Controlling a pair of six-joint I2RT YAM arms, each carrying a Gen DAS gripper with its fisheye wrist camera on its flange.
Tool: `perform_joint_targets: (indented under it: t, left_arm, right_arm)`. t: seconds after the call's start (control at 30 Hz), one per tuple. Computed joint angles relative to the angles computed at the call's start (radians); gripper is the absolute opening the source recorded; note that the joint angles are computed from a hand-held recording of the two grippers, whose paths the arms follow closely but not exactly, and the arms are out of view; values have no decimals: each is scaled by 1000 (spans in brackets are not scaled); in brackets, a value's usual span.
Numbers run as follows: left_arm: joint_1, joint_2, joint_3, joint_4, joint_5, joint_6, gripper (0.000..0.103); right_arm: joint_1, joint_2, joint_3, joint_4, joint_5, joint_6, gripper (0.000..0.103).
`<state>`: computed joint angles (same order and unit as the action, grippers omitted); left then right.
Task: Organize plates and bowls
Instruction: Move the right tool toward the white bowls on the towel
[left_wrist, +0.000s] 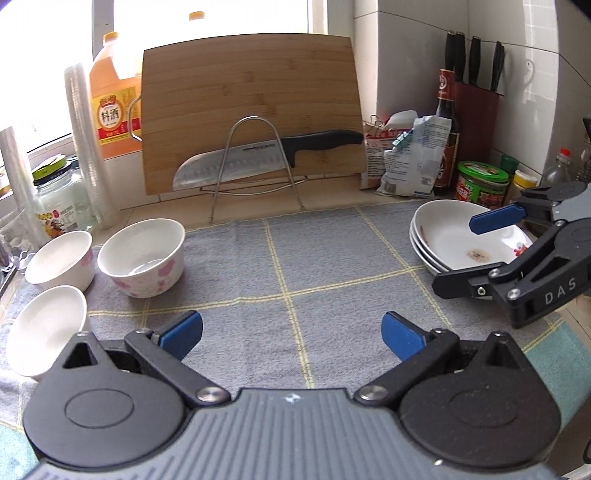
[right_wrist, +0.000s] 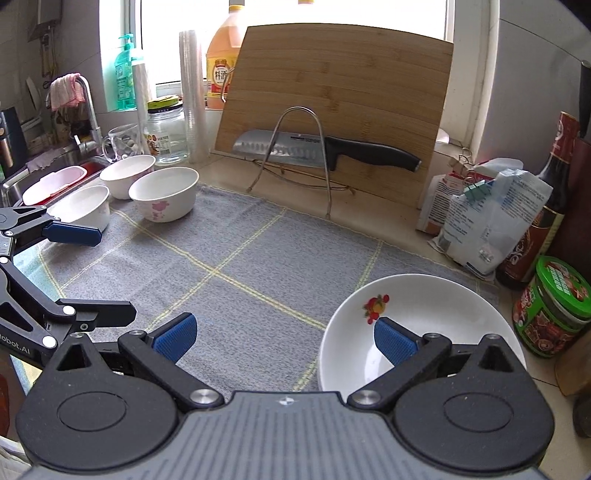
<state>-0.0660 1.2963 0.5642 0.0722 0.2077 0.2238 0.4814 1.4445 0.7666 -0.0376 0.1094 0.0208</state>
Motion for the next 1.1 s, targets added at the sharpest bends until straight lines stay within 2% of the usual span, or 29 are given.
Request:
perform_joint_targets:
  t: [0.17,0.33,0.47,0.63,0.87,1.1]
  left_arm:
    - [108,8,4,-2,98,21,102]
    - [250,52,49,-37,211,127,102]
    - [395,126,138,-124,327,254,102]
    - [528,247,293,-254,427,404,102]
    - [628,426,539,-395,449,526,102]
    - [661,604,759,-489,442,588,102]
  right_arm:
    - [63,16,9,13,43,9,103]
    - [157,106,79,6,123,37,103]
    - [239,226,190,-31,161,106,103]
    - [334,384,362,-79,218,168,103]
    - [414,591,611,-138,248,193,103]
    - [451,768,848,-191,232,161,103]
